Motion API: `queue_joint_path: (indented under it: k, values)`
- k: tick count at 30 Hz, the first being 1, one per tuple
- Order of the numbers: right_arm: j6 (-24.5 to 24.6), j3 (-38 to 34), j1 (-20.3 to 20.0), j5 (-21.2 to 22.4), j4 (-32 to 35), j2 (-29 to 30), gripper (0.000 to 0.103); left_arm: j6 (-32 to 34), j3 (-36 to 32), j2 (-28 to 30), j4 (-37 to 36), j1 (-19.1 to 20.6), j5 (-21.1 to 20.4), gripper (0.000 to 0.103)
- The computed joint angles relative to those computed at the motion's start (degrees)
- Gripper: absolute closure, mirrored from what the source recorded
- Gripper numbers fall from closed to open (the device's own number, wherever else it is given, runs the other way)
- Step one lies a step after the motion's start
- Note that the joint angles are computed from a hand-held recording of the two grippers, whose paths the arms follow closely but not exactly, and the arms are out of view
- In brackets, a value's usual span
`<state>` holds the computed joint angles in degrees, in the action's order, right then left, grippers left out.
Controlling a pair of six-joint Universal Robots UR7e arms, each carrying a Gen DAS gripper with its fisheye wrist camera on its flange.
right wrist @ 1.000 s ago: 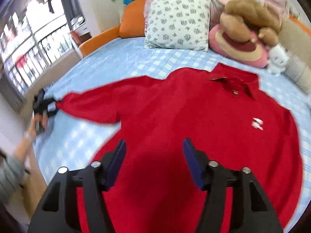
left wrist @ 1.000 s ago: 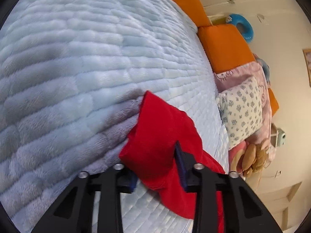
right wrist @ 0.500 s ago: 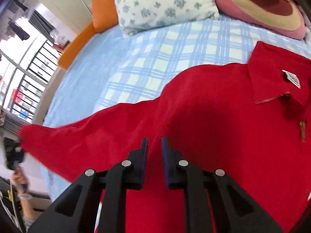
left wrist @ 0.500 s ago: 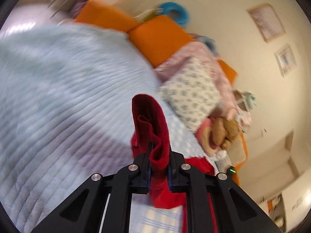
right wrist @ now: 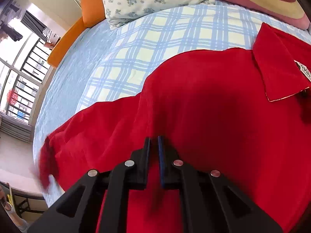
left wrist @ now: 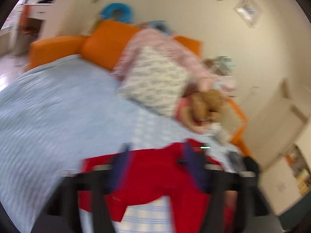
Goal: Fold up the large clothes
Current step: 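Fold the held sleeve across the shirt body with the left tool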
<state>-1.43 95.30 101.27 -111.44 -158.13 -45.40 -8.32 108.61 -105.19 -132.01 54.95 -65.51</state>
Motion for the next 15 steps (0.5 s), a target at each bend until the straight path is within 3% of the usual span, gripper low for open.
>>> queue_joint_path:
  k: [3,6,8,10,15]
  values:
    - [-1.1,-0.4,0.7,-1.9,0.0,0.5,0.095,-1.3,3.9,-1.3,0.4,4.9,8.2,0.021]
    - [-1.7,-0.6,0.8,-2.5,0.2,0.7,0.095,-2.4,8.9,-3.4,-0.3,8.3,11.0,0.021]
    - [-1.6,-0.6,0.7,-2.3,0.3,0.6,0.095,2.6,15.1,-4.8,-2.8,5.6,20.1,0.021]
    - [-1.9,-0.6,0.9,-2.7,0.3,0.8,0.095,11.5,22.2,-5.8,-6.8,0.5,28.3,0.021]
    - [-1.5,-0.5,0.8,-2.6,-0.3,0.9,0.095,18.4,29.6,-3.5,-10.1,-6.8,31.0,0.013]
